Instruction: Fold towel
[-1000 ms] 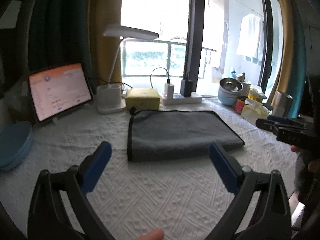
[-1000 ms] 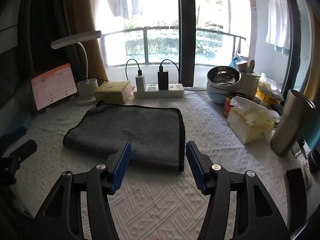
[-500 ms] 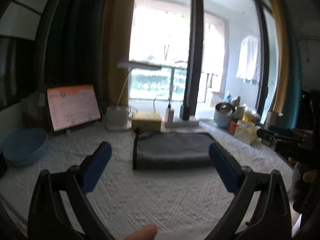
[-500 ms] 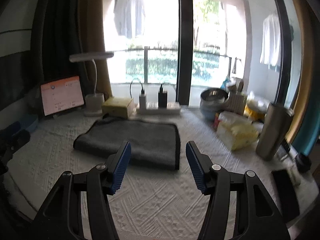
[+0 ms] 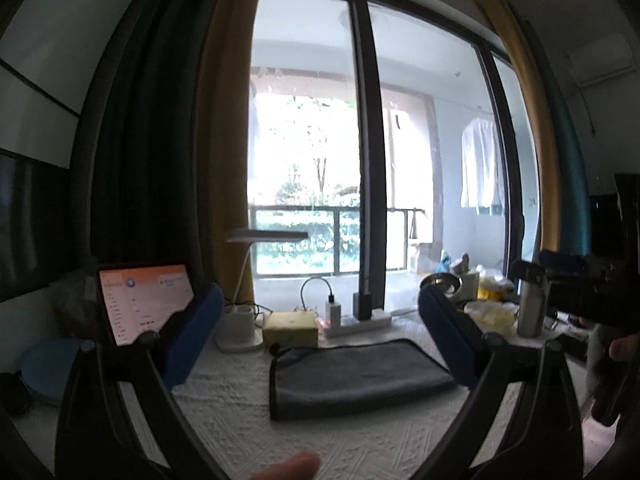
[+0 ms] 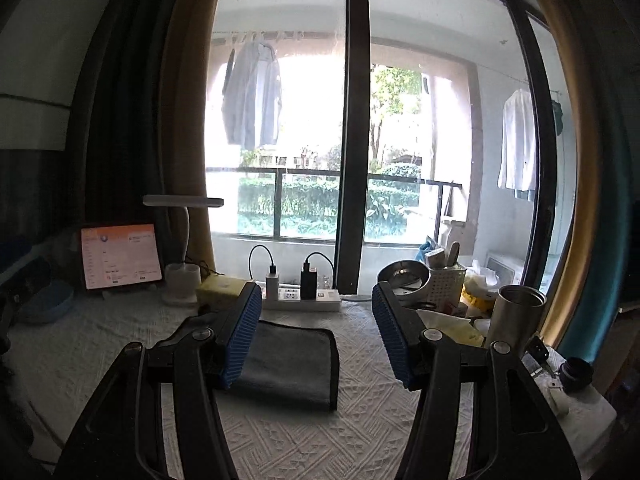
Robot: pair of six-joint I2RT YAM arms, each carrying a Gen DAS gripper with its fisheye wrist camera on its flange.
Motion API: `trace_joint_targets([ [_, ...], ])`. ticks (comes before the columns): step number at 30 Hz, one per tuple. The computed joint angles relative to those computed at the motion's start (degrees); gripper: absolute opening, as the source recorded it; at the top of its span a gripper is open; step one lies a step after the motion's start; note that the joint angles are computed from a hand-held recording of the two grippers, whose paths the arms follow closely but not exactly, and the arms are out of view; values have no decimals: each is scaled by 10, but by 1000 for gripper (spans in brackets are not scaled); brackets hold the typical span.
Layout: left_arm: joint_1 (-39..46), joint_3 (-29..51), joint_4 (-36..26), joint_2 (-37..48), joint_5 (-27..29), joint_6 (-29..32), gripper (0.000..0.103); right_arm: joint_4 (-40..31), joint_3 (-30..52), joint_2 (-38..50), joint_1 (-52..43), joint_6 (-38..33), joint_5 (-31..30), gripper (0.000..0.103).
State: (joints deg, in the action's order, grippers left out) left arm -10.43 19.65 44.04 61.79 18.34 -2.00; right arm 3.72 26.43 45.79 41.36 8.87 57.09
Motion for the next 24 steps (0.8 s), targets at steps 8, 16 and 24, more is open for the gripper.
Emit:
trace_joint_targets([
  [8,-22,1,24,10,-59,9,99,2,5,3,12,-1,4,65],
  [16,-20,-3,29,11,-59,4,99,12,3,-3,30,-11,20,65],
  [24,-28,-1,5,-2,-71,1,100,12,6,2,29,-9,18,65],
])
